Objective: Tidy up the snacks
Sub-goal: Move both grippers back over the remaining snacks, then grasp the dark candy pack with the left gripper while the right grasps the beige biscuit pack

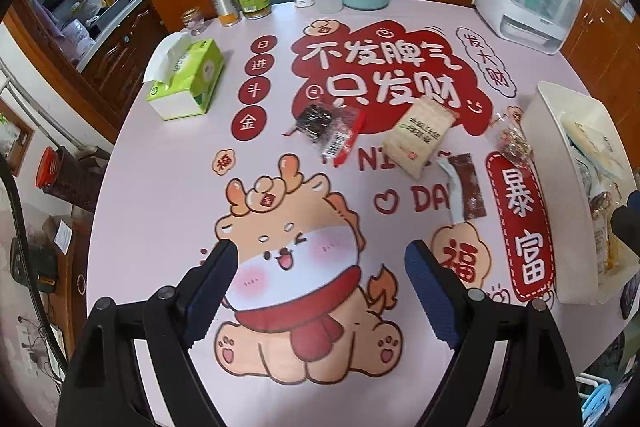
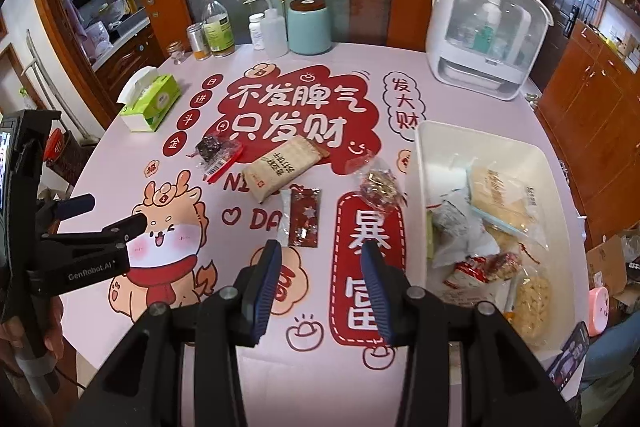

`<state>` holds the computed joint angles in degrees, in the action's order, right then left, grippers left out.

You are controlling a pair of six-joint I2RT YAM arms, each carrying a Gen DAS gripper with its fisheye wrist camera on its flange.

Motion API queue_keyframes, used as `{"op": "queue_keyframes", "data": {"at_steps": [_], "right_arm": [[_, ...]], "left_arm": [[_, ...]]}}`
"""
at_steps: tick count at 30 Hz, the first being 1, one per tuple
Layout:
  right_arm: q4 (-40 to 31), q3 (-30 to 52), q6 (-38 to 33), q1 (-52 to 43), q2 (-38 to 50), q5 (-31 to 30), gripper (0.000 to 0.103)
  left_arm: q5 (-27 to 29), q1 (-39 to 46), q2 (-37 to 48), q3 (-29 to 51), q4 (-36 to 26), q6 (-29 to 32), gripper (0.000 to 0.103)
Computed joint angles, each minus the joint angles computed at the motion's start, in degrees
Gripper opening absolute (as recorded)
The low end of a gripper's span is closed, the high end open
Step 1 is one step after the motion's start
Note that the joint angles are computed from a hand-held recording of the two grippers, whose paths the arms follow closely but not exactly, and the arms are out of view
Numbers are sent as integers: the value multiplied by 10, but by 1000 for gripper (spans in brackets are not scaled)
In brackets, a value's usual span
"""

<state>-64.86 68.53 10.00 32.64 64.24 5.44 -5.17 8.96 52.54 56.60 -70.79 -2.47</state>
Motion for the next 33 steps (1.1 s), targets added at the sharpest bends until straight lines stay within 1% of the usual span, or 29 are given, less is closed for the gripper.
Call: {"op": "queue_keyframes", "data": {"at_steps": [6, 12, 16, 20, 24, 26, 29, 33], "right_arm": [[15, 18, 5, 7, 38, -12, 42], [31, 45, 6, -8, 77, -32, 42], [41, 73, 1, -28, 114, -51, 42], [51, 107, 4, -55, 165, -83, 42], [65, 149, 18, -75, 236, -120, 44], [76, 172, 31, -80, 282, -140, 47], [93, 201, 54, -80, 348, -154, 49], [115, 231, 100, -74, 440, -163, 49]], "left_arm": [[21, 84, 26, 11, 34, 80, 85], [34, 149, 80, 65, 72, 151, 85], [37, 168, 122, 105, 101, 187, 85], [45, 159, 178, 135, 127, 202, 85], [43, 123, 240, 140, 161, 212, 85], [44, 105, 263, 133, 179, 216, 85], [39, 79, 310, 123, 212, 225, 85], [44, 62, 383, 108, 267, 236, 85]]}}
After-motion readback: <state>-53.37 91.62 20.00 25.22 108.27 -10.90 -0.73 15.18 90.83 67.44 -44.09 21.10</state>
